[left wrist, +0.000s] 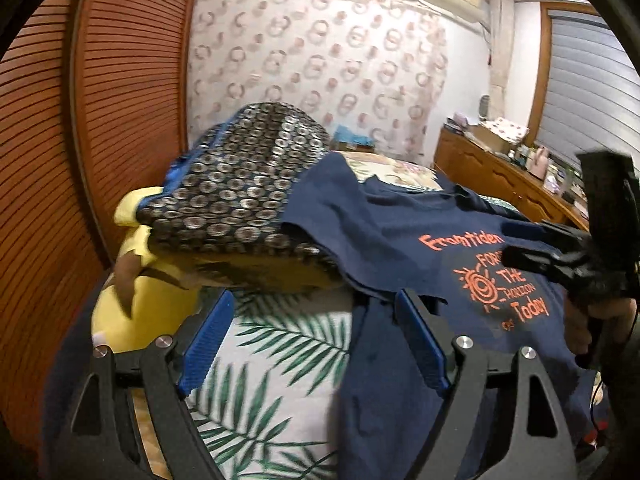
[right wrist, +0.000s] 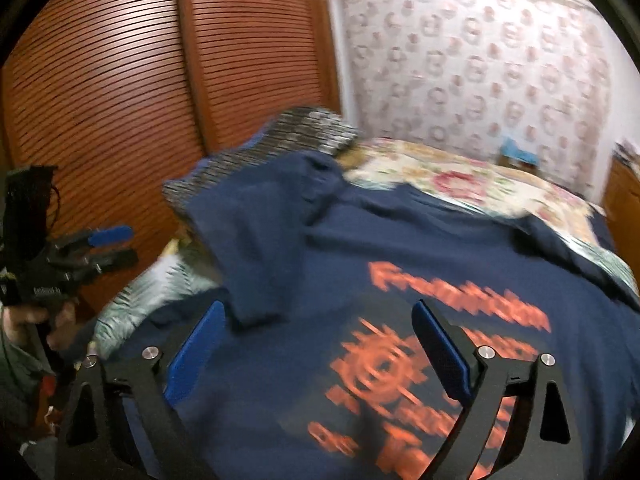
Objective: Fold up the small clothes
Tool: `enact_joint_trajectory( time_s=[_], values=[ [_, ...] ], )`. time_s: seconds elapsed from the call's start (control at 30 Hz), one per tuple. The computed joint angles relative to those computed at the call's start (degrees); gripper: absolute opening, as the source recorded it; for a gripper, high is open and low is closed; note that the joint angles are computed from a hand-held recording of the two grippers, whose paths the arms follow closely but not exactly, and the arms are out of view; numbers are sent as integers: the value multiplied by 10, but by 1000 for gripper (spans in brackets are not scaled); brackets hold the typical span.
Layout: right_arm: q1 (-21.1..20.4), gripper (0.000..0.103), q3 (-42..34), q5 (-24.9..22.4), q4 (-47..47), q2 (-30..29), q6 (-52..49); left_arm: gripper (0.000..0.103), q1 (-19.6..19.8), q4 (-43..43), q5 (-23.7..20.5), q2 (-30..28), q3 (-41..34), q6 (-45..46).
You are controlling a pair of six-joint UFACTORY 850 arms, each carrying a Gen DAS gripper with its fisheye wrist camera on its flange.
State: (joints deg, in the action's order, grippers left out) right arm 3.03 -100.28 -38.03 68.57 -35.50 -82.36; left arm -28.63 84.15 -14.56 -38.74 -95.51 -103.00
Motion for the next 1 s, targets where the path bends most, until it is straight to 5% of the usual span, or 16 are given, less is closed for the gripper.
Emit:
enact_joint_trajectory(
  time_s=[0.27, 0.47, 0.57, 0.77, 1.0],
  values=[
    [57, 62, -151, -59, -51, -101, 70, 83, 6, 58, -17, 23, 35, -64],
    [90, 55, -291, -75, -136, -190, 157, 83, 11, 87, -21, 32, 54, -100],
    [97, 43, -355, -85, -184, -228, 202, 83, 11, 99, -18, 32, 58, -113],
    [94, 5, -374, -94, -201, -232, 228, 83, 7, 89, -14, 26, 53, -100],
    [56, 3, -307, -51, -133, -178, 190, 83, 1, 69, -8, 16, 37, -75]
  ],
)
